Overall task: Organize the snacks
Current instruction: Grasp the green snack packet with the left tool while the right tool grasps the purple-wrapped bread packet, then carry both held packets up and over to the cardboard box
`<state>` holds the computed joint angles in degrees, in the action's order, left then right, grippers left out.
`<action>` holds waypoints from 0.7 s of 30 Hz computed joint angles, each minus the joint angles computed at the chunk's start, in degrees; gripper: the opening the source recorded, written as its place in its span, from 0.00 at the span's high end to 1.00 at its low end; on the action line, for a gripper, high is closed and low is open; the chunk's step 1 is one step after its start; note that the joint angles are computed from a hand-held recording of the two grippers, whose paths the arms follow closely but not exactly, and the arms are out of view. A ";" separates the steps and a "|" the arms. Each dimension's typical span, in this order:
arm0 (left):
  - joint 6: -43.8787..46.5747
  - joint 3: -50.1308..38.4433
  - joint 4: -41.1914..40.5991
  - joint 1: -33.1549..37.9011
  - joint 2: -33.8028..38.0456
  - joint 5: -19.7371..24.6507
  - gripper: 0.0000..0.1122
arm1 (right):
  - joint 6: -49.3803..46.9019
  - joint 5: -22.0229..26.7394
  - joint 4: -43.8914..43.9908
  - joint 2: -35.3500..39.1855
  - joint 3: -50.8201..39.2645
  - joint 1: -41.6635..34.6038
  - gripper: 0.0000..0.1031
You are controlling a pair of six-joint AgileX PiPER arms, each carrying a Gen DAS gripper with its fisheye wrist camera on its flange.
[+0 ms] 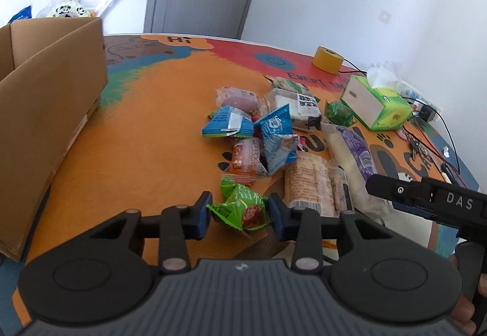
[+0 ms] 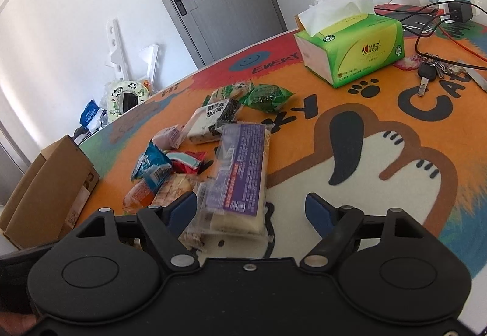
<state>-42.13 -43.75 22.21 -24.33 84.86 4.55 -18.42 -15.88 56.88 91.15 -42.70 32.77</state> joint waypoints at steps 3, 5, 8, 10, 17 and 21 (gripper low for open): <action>8.23 0.12 -8.91 1.14 -0.45 0.16 0.66 | -1.61 -0.48 1.06 1.14 -1.32 -0.02 0.25; 4.23 0.27 -4.92 1.43 -1.08 0.39 0.67 | -0.46 -0.37 -0.24 1.89 -2.13 -0.33 0.26; -3.59 0.33 2.85 1.76 -1.89 0.77 0.70 | 0.10 -0.18 -1.14 3.07 -3.43 -0.54 0.31; -9.58 0.33 8.98 1.74 -2.07 0.94 0.70 | 0.54 -0.34 -1.63 3.67 -3.76 -0.48 0.36; -8.90 0.74 8.19 0.88 -2.22 1.31 0.70 | 3.92 -0.24 -4.66 2.21 -1.09 0.07 0.64; -20.83 1.11 20.19 -0.27 -1.98 1.86 0.70 | 0.02 0.03 -0.50 -0.36 1.23 1.11 0.65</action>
